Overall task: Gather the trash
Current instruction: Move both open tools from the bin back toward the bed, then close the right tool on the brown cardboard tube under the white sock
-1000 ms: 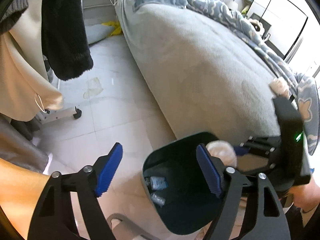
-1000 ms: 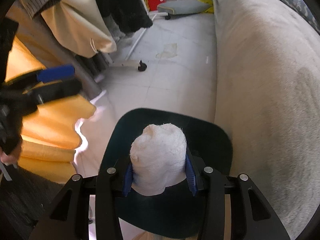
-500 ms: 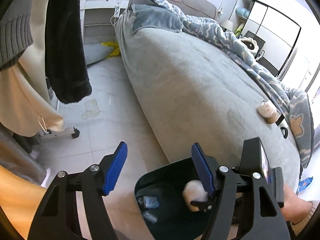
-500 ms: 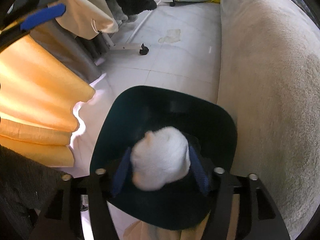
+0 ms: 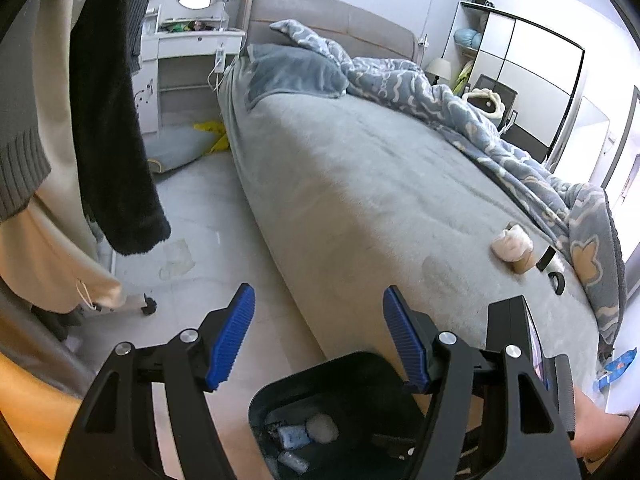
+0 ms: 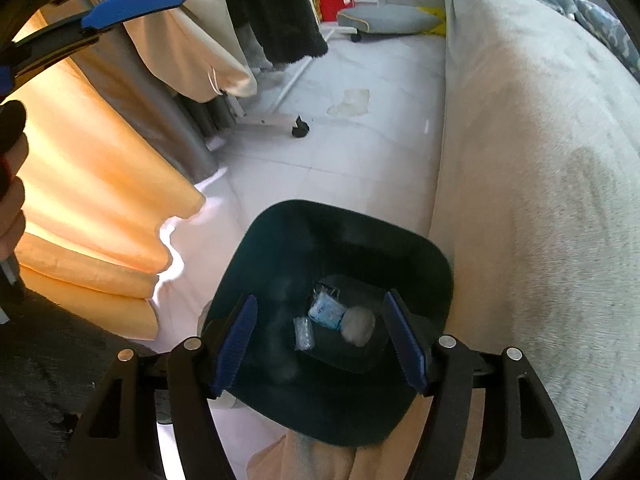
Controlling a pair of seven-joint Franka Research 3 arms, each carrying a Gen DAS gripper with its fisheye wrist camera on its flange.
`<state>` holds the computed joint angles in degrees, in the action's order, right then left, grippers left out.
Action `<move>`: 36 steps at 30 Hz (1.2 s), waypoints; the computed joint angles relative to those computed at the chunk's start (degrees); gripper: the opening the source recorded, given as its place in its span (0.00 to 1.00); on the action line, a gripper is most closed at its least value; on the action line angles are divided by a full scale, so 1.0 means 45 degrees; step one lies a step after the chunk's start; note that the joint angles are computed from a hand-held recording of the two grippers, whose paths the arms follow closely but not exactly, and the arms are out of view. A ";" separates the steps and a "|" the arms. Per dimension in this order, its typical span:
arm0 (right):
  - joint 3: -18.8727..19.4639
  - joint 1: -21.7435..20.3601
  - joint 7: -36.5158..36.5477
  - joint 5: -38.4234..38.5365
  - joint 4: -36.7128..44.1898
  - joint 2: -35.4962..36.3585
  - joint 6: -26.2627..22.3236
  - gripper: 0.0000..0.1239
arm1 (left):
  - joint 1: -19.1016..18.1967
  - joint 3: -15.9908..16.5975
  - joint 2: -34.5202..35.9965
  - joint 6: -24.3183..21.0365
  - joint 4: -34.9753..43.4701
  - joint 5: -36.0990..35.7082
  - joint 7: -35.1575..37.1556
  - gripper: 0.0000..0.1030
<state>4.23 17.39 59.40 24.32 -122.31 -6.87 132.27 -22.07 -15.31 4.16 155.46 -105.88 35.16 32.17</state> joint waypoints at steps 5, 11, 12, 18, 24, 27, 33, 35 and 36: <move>-0.0266 -0.0061 -0.0950 0.0889 -0.0255 -0.0519 0.0593 0.54 | -0.0221 0.0007 0.0391 -0.0098 0.0782 0.0459 -0.0357 0.67; -0.0530 -0.0310 -0.1433 0.1396 -0.0583 -0.1062 0.1554 0.55 | -0.0685 0.0057 0.1044 -0.0423 0.1930 0.0801 -0.0537 0.69; -0.0578 -0.0349 -0.1529 0.1469 -0.0672 -0.1157 0.1743 0.55 | -0.0763 0.0062 0.1163 -0.0457 0.2116 0.0795 -0.0501 0.69; -0.1005 -0.0605 -0.2179 0.2134 -0.1046 -0.1735 0.2847 0.56 | -0.1378 0.0167 0.2038 -0.0801 0.3452 0.0846 -0.0262 0.73; -0.1444 -0.0910 -0.2638 0.2724 -0.1060 -0.1946 0.3412 0.57 | -0.2022 0.0385 0.3109 -0.1189 0.4866 0.0705 -0.0067 0.76; -0.1605 -0.1068 -0.2864 0.2940 -0.1088 -0.2040 0.3506 0.58 | -0.2321 0.0453 0.3742 -0.1543 0.5751 0.0435 0.0307 0.78; -0.1843 -0.1520 -0.3013 0.3026 -0.0986 -0.2042 0.3737 0.58 | -0.2849 0.0681 0.4876 -0.1840 0.7379 -0.0132 0.0941 0.81; -0.1867 -0.1673 -0.2943 0.3007 -0.1057 -0.2068 0.4043 0.58 | -0.2987 0.0739 0.5255 -0.1940 0.7896 -0.0404 0.1188 0.82; -0.1890 -0.1764 -0.2889 0.2982 -0.1107 -0.2088 0.4253 0.58 | -0.3059 0.0766 0.5445 -0.2039 0.8170 -0.0535 0.1307 0.82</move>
